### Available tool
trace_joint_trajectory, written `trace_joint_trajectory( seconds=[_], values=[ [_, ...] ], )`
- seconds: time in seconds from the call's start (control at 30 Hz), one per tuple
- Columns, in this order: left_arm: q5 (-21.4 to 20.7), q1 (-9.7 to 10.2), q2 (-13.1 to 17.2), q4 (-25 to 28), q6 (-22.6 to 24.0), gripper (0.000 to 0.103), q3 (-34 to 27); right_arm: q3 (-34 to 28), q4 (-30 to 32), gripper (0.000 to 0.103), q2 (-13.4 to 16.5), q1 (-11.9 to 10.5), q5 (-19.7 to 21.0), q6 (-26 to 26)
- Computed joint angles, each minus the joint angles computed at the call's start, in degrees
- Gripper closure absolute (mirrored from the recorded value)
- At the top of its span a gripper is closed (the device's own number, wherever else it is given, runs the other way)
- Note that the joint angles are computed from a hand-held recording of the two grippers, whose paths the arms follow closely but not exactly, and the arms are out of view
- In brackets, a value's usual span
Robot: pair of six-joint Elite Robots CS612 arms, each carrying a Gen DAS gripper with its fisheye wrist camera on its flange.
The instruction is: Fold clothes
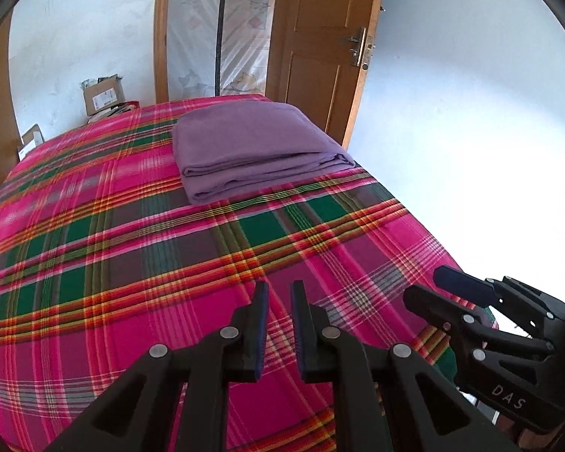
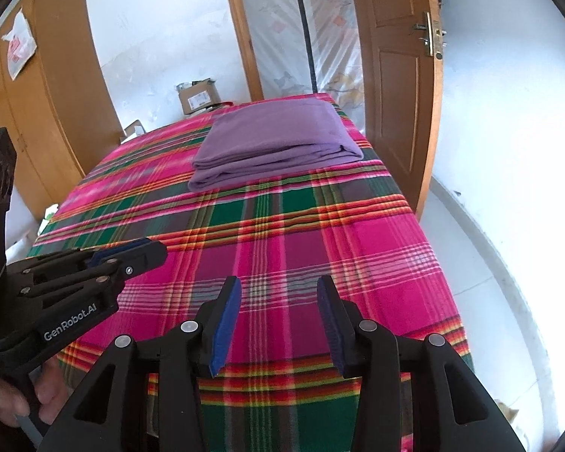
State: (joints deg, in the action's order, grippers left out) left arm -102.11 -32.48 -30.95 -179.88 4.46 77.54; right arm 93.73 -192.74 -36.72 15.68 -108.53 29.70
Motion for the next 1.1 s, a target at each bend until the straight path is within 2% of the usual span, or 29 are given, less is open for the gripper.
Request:
trace_joint_trajectory(
  seconds=[0.13,0.43,0.77,0.97,1.1],
  values=[
    [1.18,-0.28,-0.53,0.34,0.97,0.091,0.57,0.34,-0.18,0.059,-0.3,0.04,-0.72,-0.36],
    [0.06,0.19,-0.91,0.23,-1.32,0.091,1.01,-0.02,-0.19,0.059,-0.25,0.47,-0.89,-1.51],
    [3.85,-0.14,-0.93,-2.24,-1.52,0.091,1.43,-1.12,1.69,0.059,-0.09,0.56,-1.0,-2.74],
    [4.65,-0.17,-0.67,-1.23,-1.86,0.091,0.82,-1.9,3.19,0.059,0.21,0.46,-0.67,-2.99],
    [6.6,-0.35,-0.58,-1.81,-1.85,0.091,0.89,-2.31,4.06,0.059,0.34,0.44,-0.71,-3.11]
  ],
)
